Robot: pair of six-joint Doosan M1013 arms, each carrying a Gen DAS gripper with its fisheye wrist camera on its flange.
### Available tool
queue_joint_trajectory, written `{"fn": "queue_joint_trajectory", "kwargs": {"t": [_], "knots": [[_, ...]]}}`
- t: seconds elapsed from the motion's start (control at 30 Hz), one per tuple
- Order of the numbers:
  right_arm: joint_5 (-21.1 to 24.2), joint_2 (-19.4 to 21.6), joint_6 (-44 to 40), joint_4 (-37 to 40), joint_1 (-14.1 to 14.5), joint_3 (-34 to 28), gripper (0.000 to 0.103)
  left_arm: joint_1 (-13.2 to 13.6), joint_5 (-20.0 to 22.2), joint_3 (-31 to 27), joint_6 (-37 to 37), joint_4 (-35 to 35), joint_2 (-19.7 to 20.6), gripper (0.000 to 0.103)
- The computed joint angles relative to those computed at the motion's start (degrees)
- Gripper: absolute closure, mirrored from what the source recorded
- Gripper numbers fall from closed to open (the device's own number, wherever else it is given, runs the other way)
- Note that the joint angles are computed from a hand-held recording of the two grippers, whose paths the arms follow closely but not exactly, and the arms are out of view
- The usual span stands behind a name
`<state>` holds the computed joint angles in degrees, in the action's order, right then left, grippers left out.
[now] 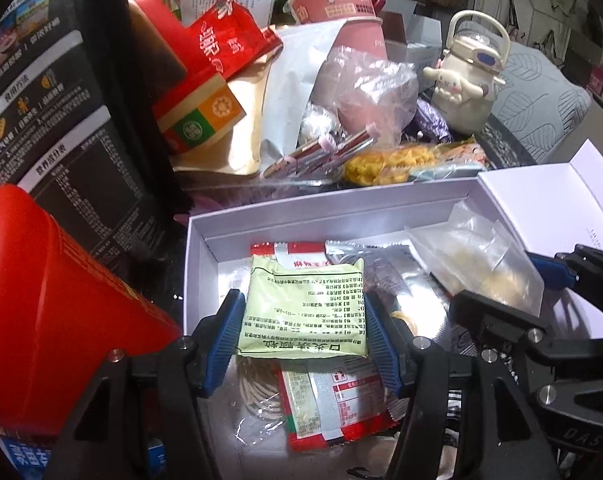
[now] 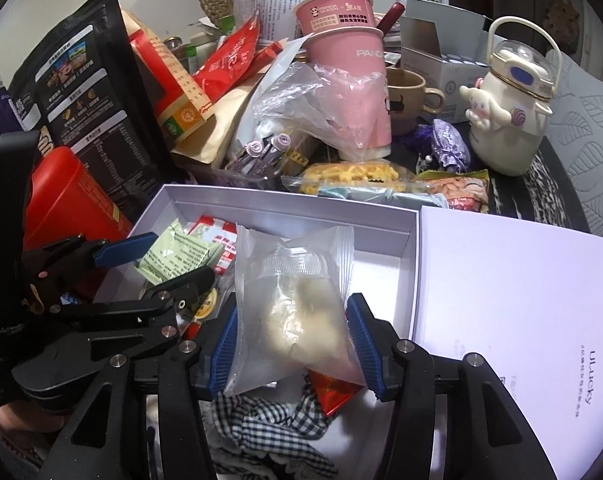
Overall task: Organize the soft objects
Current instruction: 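Open the left tool over the box while the right tool releases the clear bag inside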
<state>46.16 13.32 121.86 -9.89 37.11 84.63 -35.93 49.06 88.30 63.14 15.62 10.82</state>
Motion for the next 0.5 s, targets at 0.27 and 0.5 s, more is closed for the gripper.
{"fn": "queue_joint_trajectory", "kwargs": {"t": [0.27, 0.5], "knots": [[-0.62, -1.55, 1.99, 0.03, 0.11, 0.89, 0.038, 0.05, -2.83, 0.82, 0.40, -0.62, -1.26, 0.042], [1.10, -2.23, 3.73, -1.64, 0.57, 1.05, 0.031, -0.44, -1.48, 0.44, -0.68, 0.76, -1.05, 0.031]]}}
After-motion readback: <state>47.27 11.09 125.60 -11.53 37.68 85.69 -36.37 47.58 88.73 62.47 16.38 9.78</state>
